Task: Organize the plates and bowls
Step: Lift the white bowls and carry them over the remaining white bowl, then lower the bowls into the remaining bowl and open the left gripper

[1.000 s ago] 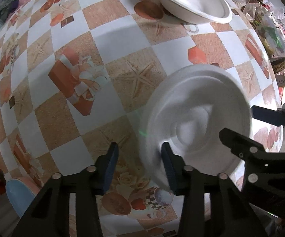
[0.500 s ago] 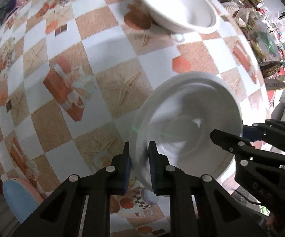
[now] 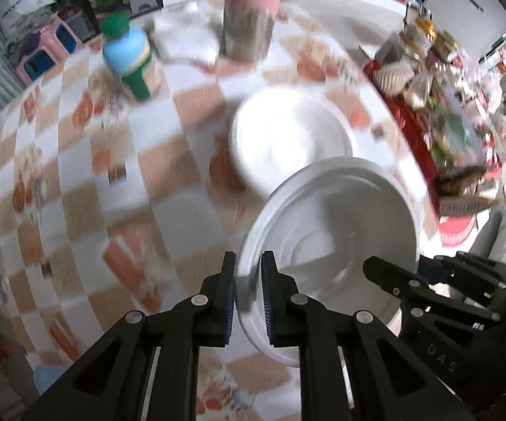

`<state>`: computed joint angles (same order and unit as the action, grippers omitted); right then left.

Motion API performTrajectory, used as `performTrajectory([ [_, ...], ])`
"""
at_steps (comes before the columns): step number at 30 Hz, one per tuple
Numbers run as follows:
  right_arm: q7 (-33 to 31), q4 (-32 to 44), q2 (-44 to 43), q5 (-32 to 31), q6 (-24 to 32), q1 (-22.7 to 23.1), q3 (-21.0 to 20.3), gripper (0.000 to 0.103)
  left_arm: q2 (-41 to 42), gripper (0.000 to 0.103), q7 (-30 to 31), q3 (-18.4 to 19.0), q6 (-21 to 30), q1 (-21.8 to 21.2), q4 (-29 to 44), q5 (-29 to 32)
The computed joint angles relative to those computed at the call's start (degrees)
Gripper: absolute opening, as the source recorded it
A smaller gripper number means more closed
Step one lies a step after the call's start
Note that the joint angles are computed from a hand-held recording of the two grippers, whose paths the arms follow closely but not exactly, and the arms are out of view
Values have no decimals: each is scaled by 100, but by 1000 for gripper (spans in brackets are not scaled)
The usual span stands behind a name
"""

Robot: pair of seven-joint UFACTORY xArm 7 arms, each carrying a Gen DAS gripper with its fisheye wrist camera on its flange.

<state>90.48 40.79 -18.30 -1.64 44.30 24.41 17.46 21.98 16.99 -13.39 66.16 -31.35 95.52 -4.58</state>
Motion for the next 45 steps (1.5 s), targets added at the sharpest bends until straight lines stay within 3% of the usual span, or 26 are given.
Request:
performTrajectory([
  [8, -607, 71, -321, -177, 455, -479, -398, 25, 968, 15, -400, 92, 440, -376, 1505, 208],
  [19, -1451, 265, 69, 5, 436, -886, -660, 25, 2091, 17, -674, 349, 1113, -740, 3132, 459],
  [21, -1521, 278, 142, 23, 394, -929, -682, 26, 2255, 21, -681, 369, 1259, -761, 3370, 443],
  [23, -1611, 305, 213, 56, 394, -963, -717, 27, 2288, 38, -707, 422, 1255, -781, 3403, 470],
  [24, -1625, 314, 226, 61, 412, -979, -721, 37, 2289, 40, -735, 444, 1237, -775, 3396, 477],
  [25, -1609, 305, 218, 74, 423, -1003, -732, 67, 2272, 46, -758, 452, 1209, -748, 3362, 463],
  [26, -1547, 298, 192, 53, 458, -1029, -720, 76, 2259, 49, -770, 444, 1195, -710, 3330, 429],
  [28, -1212, 316, 79, -260, 705, -1125, -594, 78, 2231, 50, -773, 422, 1171, -631, 3268, 360],
  [32, -1002, 101, -190, -190, 671, -1098, -569, 78, 1927, 50, -683, 355, 956, -451, 2803, 236],
  [38, -504, -241, -634, -36, 603, -867, -276, 78, 971, 49, -611, 241, 418, -99, 1293, 9],
  [45, -46, -384, -659, 301, 500, -431, -43, 78, -17, 49, -476, 143, -104, 27, -231, 210],
])
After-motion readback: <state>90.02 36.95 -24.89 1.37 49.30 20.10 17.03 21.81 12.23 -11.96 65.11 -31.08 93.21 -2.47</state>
